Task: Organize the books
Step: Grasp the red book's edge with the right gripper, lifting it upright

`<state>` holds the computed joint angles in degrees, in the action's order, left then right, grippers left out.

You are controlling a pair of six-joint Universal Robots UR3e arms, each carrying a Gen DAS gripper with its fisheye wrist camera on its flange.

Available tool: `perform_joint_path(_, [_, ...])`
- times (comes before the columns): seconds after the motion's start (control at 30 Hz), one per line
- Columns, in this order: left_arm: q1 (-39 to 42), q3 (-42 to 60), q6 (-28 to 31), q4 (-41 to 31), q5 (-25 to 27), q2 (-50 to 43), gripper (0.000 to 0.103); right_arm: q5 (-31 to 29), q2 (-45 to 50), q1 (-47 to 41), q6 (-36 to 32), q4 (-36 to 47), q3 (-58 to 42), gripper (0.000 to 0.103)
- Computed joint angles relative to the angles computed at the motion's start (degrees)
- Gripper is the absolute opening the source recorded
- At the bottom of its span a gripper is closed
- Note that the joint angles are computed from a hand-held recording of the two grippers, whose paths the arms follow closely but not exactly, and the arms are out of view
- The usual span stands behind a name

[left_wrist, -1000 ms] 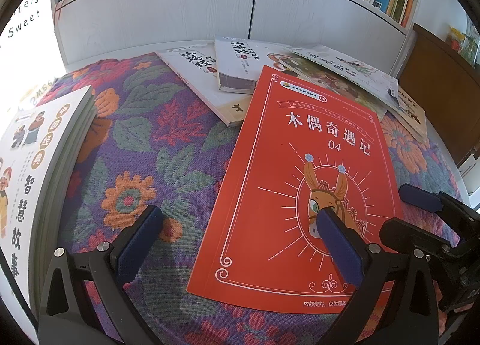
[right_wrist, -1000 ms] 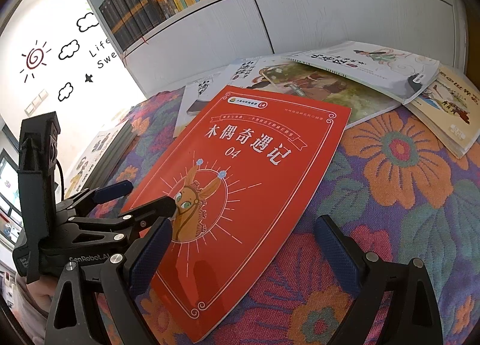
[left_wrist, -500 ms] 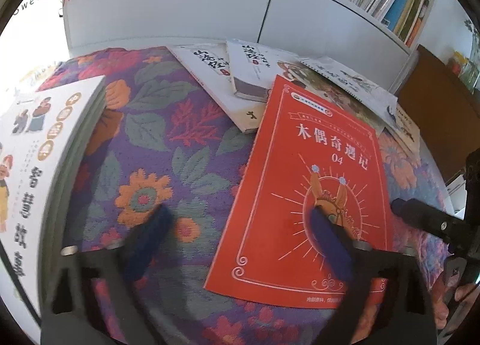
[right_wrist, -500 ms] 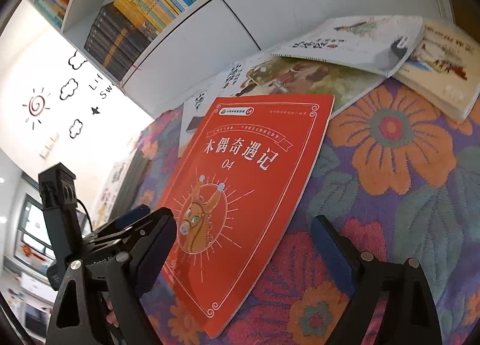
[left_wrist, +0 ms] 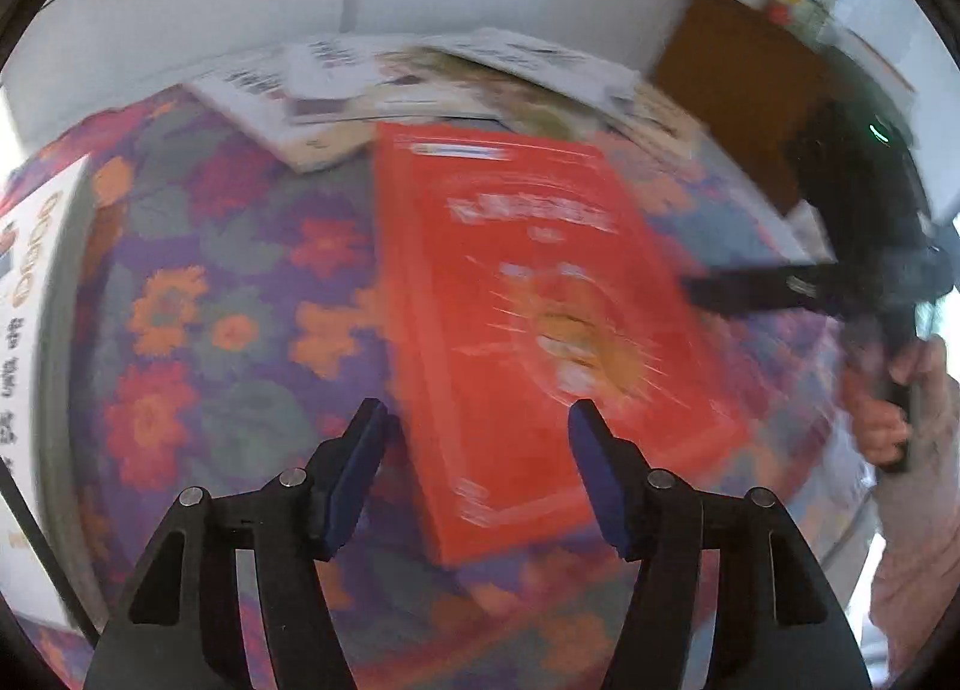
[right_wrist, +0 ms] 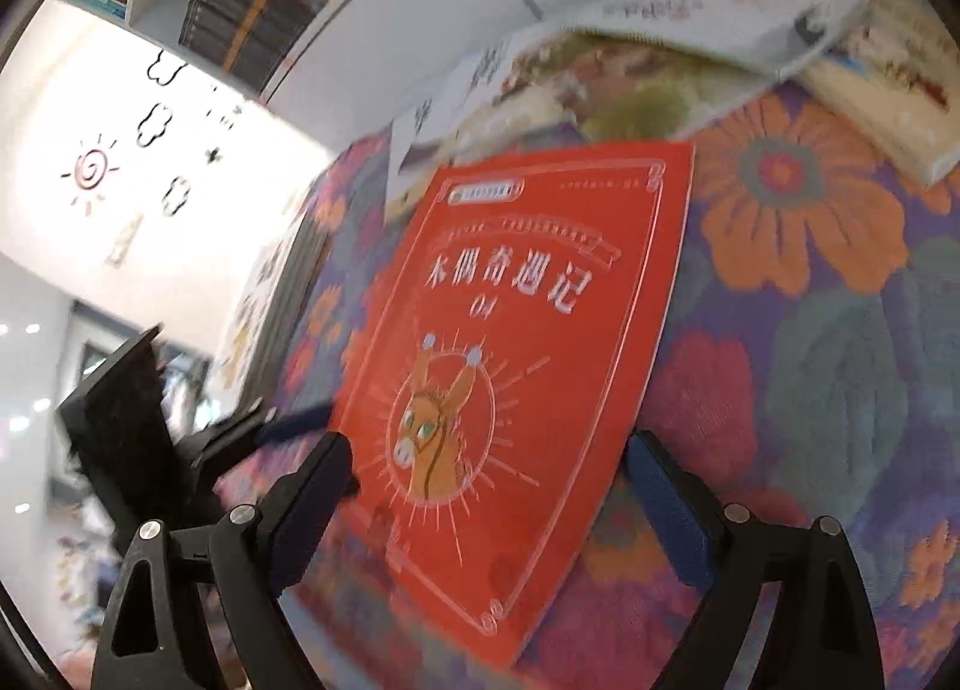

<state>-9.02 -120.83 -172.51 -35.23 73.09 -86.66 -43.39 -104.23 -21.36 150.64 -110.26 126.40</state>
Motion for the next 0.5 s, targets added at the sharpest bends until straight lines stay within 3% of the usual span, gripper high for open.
perform_joint_path(0.1, [6.7, 3.9, 0.0, -5.3, -9.9, -3.1, 0.056, 4.1, 6.5, -3.6, -8.1, 11.0, -5.2, 0.088])
perform_joint_path(0.2, [10.0, 9.1, 0.6, -10.7, -15.7, -7.4, 0.05, 5.8, 11.7, -3.7, -8.2, 13.1, -8.8, 0.082])
perform_joint_path(0.3, [8.9, 13.3, 0.3, -12.4, -14.6, -10.3, 0.048, 5.5, 13.1, -1.4, -5.8, 8.0, -9.6, 0.08])
perform_joint_path(0.43, [6.7, 14.4, -0.9, -8.8, -12.0, -12.4, 0.048, 4.3, 13.8, 1.2, -1.3, -0.6, -9.3, 0.08])
perform_joint_path(0.5, [6.2, 15.0, -1.4, -7.3, -11.4, -13.6, 0.047, 3.4, 14.6, 2.5, 0.9, -5.3, -9.4, 0.072])
